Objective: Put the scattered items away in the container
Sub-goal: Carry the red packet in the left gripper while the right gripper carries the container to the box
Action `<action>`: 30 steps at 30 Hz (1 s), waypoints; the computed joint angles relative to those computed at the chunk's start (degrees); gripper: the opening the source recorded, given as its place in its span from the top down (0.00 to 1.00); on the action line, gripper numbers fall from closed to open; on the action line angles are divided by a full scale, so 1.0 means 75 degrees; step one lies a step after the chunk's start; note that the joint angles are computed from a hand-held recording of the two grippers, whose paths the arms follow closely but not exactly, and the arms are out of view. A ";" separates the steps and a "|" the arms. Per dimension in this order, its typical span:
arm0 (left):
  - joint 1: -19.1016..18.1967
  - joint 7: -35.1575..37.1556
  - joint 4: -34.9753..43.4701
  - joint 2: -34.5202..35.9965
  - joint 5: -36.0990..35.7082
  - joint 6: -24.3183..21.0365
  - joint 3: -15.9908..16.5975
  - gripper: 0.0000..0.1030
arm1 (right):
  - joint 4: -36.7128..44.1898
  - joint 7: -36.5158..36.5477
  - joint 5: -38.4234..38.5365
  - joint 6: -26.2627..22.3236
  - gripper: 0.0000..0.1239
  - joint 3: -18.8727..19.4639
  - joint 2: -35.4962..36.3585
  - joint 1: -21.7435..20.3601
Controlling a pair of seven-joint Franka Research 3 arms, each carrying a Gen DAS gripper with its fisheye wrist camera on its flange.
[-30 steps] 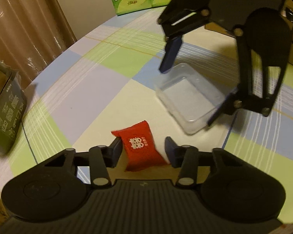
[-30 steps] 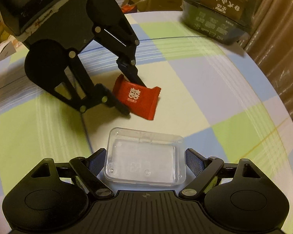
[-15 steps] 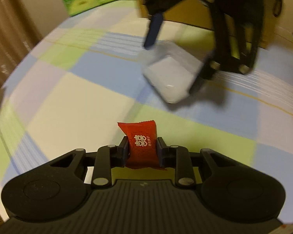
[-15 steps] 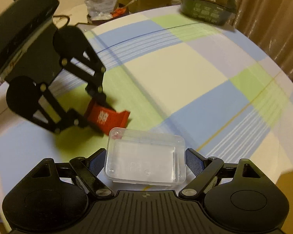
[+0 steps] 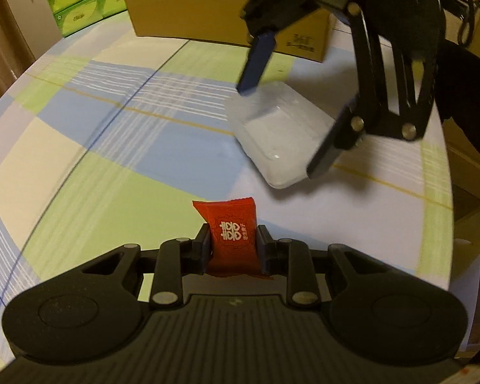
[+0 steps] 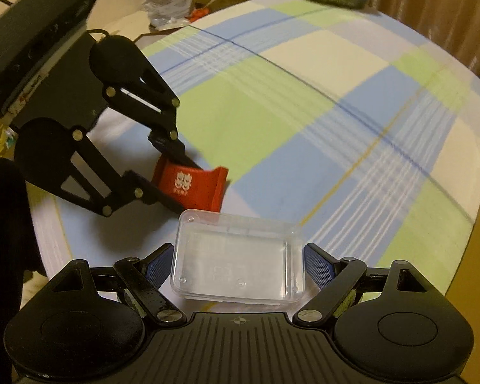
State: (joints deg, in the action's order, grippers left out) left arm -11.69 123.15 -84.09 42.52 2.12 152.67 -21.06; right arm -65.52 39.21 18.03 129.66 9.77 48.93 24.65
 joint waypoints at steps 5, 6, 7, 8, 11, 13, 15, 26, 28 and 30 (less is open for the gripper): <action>-0.0204 -0.0376 -0.0172 -0.0104 0.0147 0.0158 0.0143 0.77 | -0.0883 -0.0076 0.0173 0.0585 0.32 0.0056 -0.0396 -0.0101; -0.0233 -0.0462 -0.0285 -0.0176 0.0189 0.0212 0.0169 0.77 | -0.0921 -0.0079 0.0180 0.0653 0.32 0.0058 -0.0405 -0.0101; -0.0288 -0.0589 -0.0365 -0.0234 0.0253 0.0261 0.0229 0.77 | -0.0879 -0.0060 0.0183 0.0675 0.32 0.0058 -0.0366 -0.0099; -0.0341 -0.0738 -0.0458 -0.0301 0.0318 0.0313 0.0290 0.76 | -0.0941 -0.0058 0.0195 0.0746 0.32 0.0064 -0.0387 -0.0101; -0.0451 -0.1055 -0.0487 -0.0335 0.0508 0.0334 0.0393 0.75 | -0.1227 -0.0163 0.0155 0.1019 0.32 0.0066 -0.0515 -0.0093; -0.0502 -0.1206 -0.0458 -0.0327 0.0631 0.0337 0.0439 0.74 | -0.1538 -0.0319 0.0128 0.1256 0.32 0.0088 -0.0665 -0.0104; -0.0538 -0.1331 -0.0428 -0.0305 0.0729 0.0356 0.0460 0.74 | -0.1764 -0.0419 0.0139 0.1424 0.32 0.0115 -0.0779 -0.0128; -0.0664 -0.1815 -0.0132 -0.0145 0.1025 0.0237 0.0545 0.78 | -0.2309 -0.0474 0.0377 0.1863 0.32 0.0221 -0.1158 -0.0248; -0.0646 -0.1843 -0.0132 -0.0150 0.1022 0.0217 0.0516 0.78 | -0.2282 -0.0497 0.0426 0.1902 0.32 0.0245 -0.1159 -0.0268; -0.0640 -0.1908 -0.0193 -0.0206 0.1015 0.0233 0.0509 0.78 | -0.2347 -0.0553 0.0483 0.1973 0.32 0.0277 -0.1229 -0.0298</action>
State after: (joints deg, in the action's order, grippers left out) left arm -16.49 108.84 -85.54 40.97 9.74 154.42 -17.24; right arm -83.12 35.07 21.66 144.46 11.84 39.71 22.41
